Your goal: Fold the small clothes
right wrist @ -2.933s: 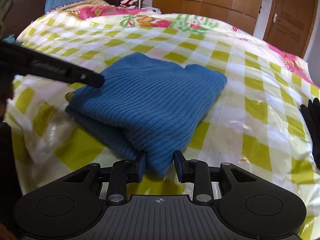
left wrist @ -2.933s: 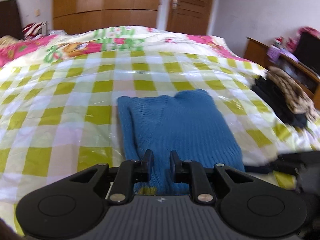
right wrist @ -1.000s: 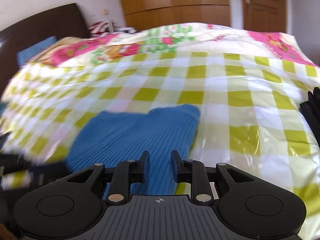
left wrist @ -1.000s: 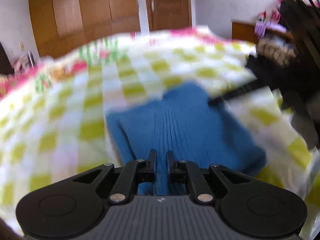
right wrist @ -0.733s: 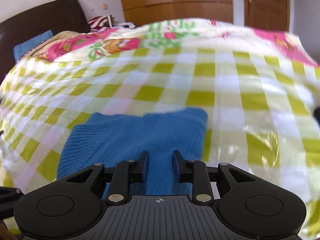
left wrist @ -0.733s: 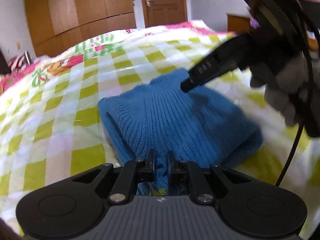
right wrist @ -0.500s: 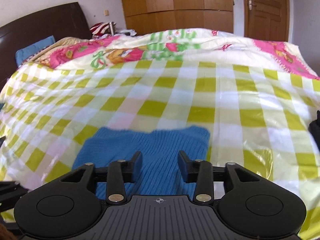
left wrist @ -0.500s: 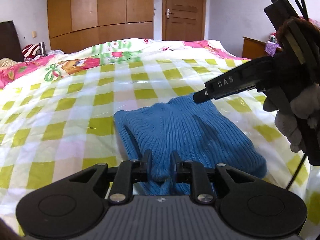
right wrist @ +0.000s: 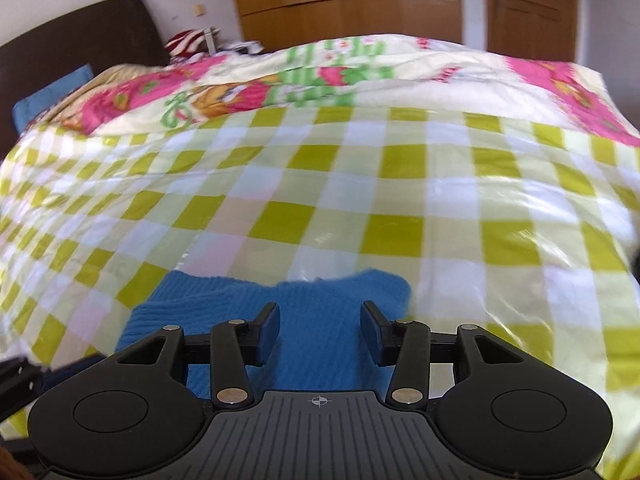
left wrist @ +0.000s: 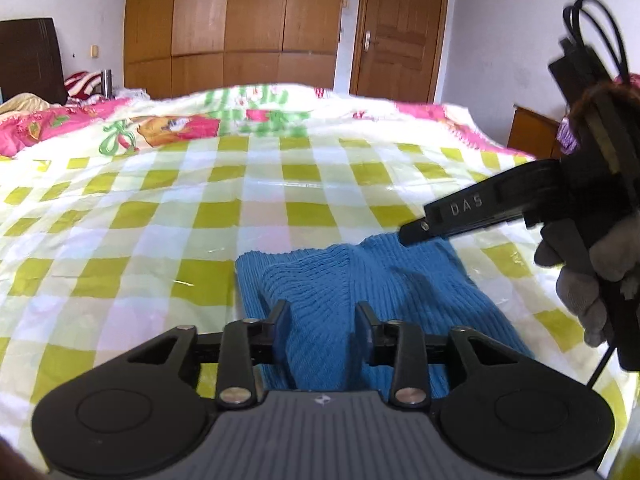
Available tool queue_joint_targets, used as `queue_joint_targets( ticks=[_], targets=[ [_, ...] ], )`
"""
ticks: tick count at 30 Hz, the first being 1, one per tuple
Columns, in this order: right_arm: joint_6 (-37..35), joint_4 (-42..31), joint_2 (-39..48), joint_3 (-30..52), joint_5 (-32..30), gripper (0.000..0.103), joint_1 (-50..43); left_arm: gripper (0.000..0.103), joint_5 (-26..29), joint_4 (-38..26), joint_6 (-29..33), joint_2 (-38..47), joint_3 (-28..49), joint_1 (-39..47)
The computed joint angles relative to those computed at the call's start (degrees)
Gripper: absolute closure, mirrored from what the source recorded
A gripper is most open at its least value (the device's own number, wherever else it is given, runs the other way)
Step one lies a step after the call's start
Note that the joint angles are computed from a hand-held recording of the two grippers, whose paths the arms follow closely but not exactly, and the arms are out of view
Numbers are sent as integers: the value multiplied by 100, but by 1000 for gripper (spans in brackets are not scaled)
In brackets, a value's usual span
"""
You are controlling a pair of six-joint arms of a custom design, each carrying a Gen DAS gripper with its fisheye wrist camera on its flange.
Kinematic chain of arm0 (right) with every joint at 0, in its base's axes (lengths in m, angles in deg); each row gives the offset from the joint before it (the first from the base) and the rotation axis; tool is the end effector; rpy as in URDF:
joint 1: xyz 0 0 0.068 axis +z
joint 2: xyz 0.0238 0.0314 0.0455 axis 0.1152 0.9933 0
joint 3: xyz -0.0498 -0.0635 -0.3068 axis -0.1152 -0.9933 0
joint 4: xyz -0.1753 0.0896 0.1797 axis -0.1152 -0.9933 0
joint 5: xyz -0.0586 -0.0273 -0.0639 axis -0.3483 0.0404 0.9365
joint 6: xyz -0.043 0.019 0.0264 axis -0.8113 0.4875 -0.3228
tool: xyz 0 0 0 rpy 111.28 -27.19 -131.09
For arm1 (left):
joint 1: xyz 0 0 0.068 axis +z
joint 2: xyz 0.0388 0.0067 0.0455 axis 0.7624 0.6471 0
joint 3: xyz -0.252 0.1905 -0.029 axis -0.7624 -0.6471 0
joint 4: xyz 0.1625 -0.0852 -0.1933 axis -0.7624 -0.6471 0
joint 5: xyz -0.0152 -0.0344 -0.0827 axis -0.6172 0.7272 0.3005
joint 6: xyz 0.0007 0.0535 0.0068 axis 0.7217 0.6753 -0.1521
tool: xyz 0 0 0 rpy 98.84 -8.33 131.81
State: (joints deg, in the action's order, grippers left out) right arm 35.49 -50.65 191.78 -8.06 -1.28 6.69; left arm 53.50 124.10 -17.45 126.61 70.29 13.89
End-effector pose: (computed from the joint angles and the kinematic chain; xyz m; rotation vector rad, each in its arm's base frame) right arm 0.3049 0.0151 0.0921 -0.5414 2.3121 0.3742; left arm 0.1680 -0.1009 0.0621 -0.0750 2.1741 -0.0772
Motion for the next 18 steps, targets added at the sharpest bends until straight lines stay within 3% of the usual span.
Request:
queue_joint_targets(
  ticks=[2,5,8,11,12,16,18],
  targets=[
    [-217,-630,70,399,-160,56,118,51,-27,-236,-111,3,133,58],
    [-157,-1440,145,787,-325,55,303,51,-77,-112,-353,259,175,-46],
    [112,-1530,297,826,-140,48,584,49,-300,-95,-388,474,255,-250],
    [301,-1270,627,833,385,46,917,48,-188,104,-338,633,232,-251],
    [392,-1135,716,823,506,49,986,48,-192,217,-346,720,215,-255],
    [481,-1101,749,858,659,86,1099,49,-206,668,-420,979,105,-265],
    [464,-1151,641,825,558,90,1044,50,-217,1003,-435,1088,-15,-284]
  ],
)
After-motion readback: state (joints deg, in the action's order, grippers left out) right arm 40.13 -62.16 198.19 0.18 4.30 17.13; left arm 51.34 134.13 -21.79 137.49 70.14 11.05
